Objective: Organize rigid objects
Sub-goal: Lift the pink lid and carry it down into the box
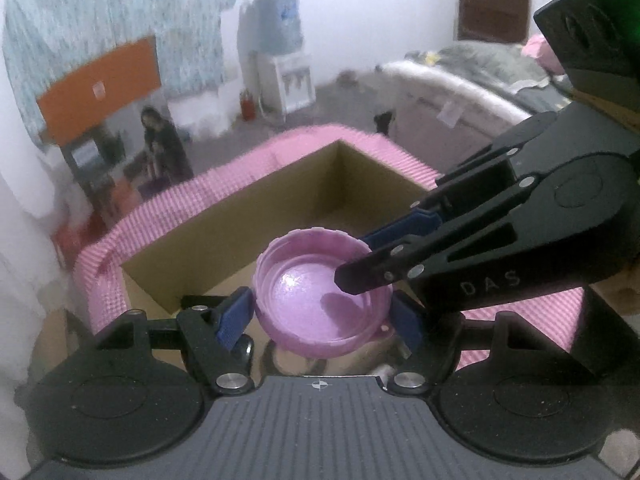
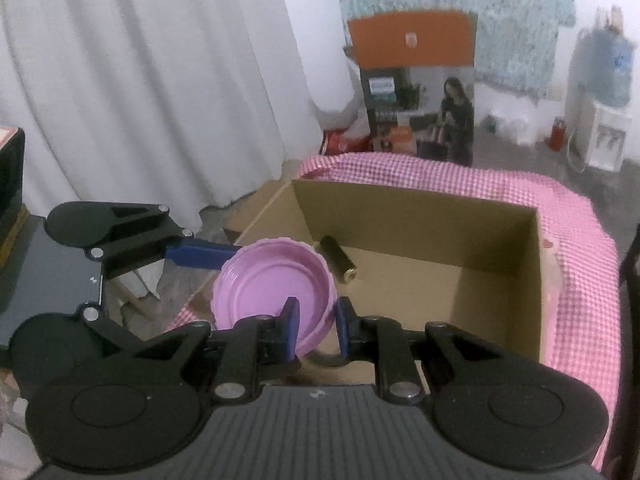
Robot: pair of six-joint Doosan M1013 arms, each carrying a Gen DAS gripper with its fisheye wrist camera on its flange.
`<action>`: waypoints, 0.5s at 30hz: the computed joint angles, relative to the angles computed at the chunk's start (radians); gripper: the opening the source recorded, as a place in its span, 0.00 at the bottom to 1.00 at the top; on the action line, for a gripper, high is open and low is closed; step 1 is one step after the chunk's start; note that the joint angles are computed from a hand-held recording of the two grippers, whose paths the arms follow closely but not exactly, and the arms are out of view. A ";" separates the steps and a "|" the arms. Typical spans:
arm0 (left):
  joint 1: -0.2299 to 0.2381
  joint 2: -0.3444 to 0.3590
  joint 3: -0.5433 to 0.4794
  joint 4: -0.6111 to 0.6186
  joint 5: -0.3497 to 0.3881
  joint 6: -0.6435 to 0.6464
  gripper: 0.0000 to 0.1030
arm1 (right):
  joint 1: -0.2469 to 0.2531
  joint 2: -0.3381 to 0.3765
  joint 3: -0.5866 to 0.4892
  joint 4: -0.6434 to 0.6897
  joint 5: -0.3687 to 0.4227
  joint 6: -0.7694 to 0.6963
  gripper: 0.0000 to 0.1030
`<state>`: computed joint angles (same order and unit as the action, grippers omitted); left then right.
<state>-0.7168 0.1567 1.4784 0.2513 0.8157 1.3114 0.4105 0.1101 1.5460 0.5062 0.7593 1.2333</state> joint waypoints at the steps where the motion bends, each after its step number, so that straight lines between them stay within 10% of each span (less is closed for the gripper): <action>1: 0.015 0.022 -0.024 -0.036 0.023 0.023 0.72 | -0.012 0.028 -0.031 0.011 0.035 -0.003 0.21; 15: 0.125 0.260 -0.260 -0.217 0.233 0.181 0.72 | -0.071 0.333 -0.349 -0.071 0.335 0.136 0.21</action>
